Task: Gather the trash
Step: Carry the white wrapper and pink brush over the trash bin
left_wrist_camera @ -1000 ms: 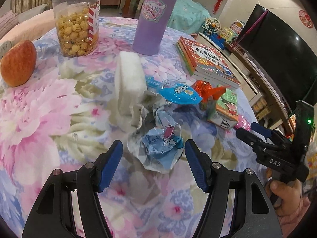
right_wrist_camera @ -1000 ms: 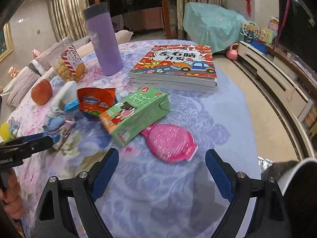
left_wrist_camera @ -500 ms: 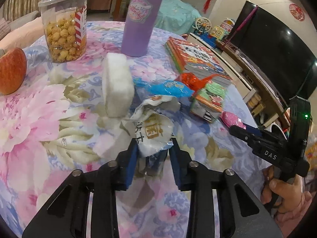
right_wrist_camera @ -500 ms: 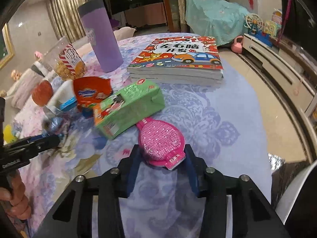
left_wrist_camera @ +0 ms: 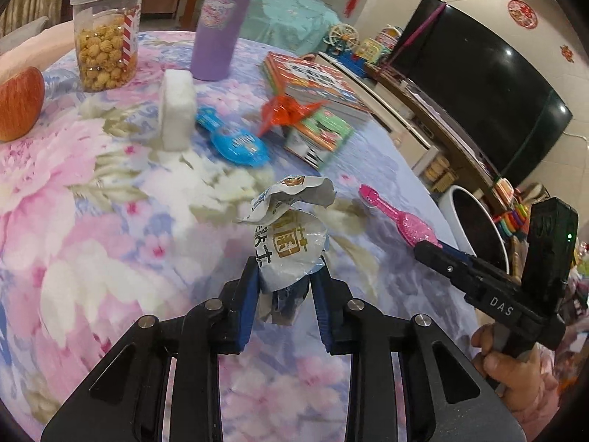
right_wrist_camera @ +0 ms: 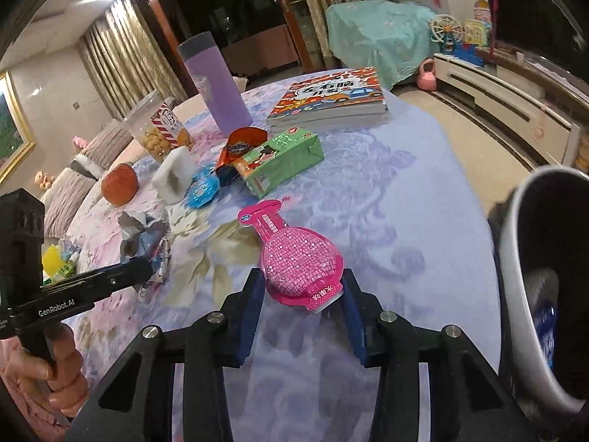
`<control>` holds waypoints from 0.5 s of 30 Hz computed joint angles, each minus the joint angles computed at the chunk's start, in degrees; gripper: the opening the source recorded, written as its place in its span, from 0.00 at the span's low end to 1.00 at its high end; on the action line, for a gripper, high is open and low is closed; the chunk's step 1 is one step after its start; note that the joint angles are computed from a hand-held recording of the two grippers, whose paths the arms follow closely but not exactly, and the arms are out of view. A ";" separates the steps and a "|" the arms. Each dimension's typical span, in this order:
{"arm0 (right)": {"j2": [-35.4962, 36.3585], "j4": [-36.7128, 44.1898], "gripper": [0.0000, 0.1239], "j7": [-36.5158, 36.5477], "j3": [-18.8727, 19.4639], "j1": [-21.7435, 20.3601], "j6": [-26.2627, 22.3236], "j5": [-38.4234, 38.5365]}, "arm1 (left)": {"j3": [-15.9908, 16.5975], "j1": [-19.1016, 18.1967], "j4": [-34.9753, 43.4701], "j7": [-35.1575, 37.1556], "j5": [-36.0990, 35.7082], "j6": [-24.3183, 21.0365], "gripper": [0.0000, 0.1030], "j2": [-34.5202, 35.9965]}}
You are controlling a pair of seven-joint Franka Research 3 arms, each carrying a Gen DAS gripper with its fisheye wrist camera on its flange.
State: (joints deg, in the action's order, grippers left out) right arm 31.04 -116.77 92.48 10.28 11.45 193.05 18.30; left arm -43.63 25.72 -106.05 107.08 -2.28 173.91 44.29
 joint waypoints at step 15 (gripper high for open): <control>-6.34 -11.82 0.34 2.60 -4.44 7.50 9.03 5.92 | -6.37 3.84 -7.14 2.10 2.02 0.70 0.26 -1.84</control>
State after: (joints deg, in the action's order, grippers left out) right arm 24.70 -128.59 95.08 5.84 18.95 202.08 24.22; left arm -50.00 29.56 -113.20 109.18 -0.26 174.62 42.45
